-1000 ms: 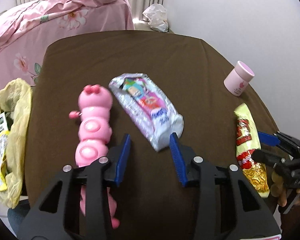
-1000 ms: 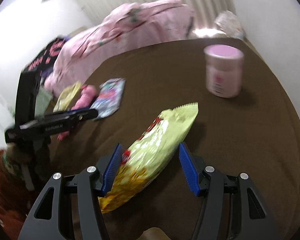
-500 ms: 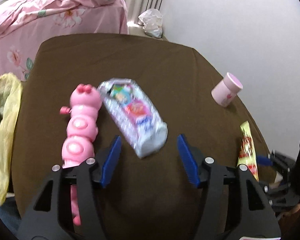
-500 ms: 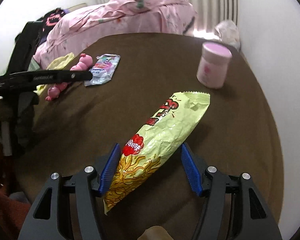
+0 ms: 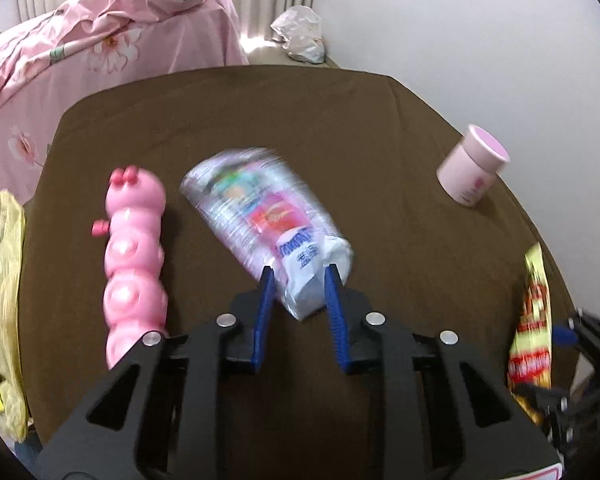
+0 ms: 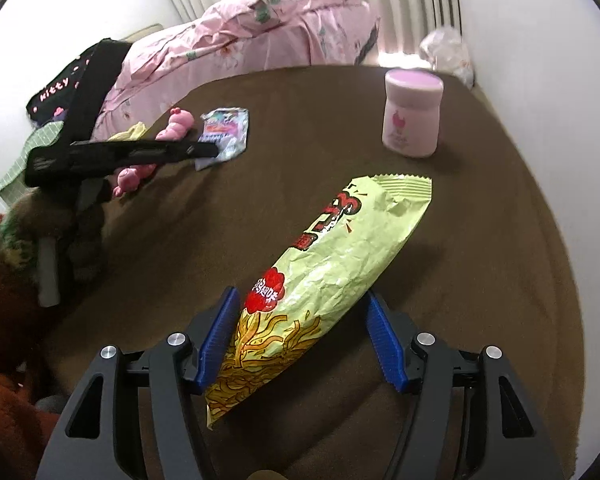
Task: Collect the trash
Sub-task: 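Grasp the silver-pink ice-cream packet with the left gripper while the right gripper grasps the yellow chip bag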
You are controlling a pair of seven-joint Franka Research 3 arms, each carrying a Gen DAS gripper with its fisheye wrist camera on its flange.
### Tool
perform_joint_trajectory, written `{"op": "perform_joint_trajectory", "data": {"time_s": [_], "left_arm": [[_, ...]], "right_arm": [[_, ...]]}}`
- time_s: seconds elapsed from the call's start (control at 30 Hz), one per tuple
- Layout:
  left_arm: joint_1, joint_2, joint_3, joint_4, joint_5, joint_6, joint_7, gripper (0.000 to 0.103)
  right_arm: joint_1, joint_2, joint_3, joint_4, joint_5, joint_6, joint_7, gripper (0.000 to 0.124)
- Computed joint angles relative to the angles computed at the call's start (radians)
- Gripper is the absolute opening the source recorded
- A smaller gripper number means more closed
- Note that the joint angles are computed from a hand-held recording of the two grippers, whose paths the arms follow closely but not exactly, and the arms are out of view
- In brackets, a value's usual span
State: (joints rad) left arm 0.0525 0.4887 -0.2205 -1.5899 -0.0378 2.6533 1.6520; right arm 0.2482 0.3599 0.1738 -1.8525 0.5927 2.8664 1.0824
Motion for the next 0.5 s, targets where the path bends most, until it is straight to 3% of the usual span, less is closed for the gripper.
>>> {"op": "perform_joint_trajectory", "data": {"time_s": [0.17,0.27,0.33,0.37,0.4,0.5], "left_arm": [[0.118,-0.122,-0.103,-0.172,-0.201,-0.007,0.205,0.024],[0.121,-0.169,-0.093,-0.225,-0.288,-0.005,0.258,0.024],[0.123,-0.187,-0.097,-0.240,-0.362,0.019,0.314,0.035],[0.110,-0.185,-0.087,-0.235,-0.375,0.042,0.318,0.049],[0.098,-0.181,-0.079,-0.228,-0.383,0.058,0.317,0.053],[0.047,-0.121,-0.048,-0.152,-0.341,0.104,0.272,0.054]], "right_arm": [[0.020,0.004,-0.016,-0.004,-0.022,0.087,0.033,0.058],[0.072,0.019,-0.080,0.019,-0.123,0.108,0.110,0.058],[0.121,0.031,-0.136,0.031,-0.211,0.128,0.189,0.058],[0.119,0.029,-0.135,0.028,-0.227,0.139,0.208,0.058],[0.096,0.028,-0.109,0.028,-0.219,0.145,0.204,0.058],[0.038,0.007,-0.040,-0.003,-0.174,0.171,0.177,0.058]]}}
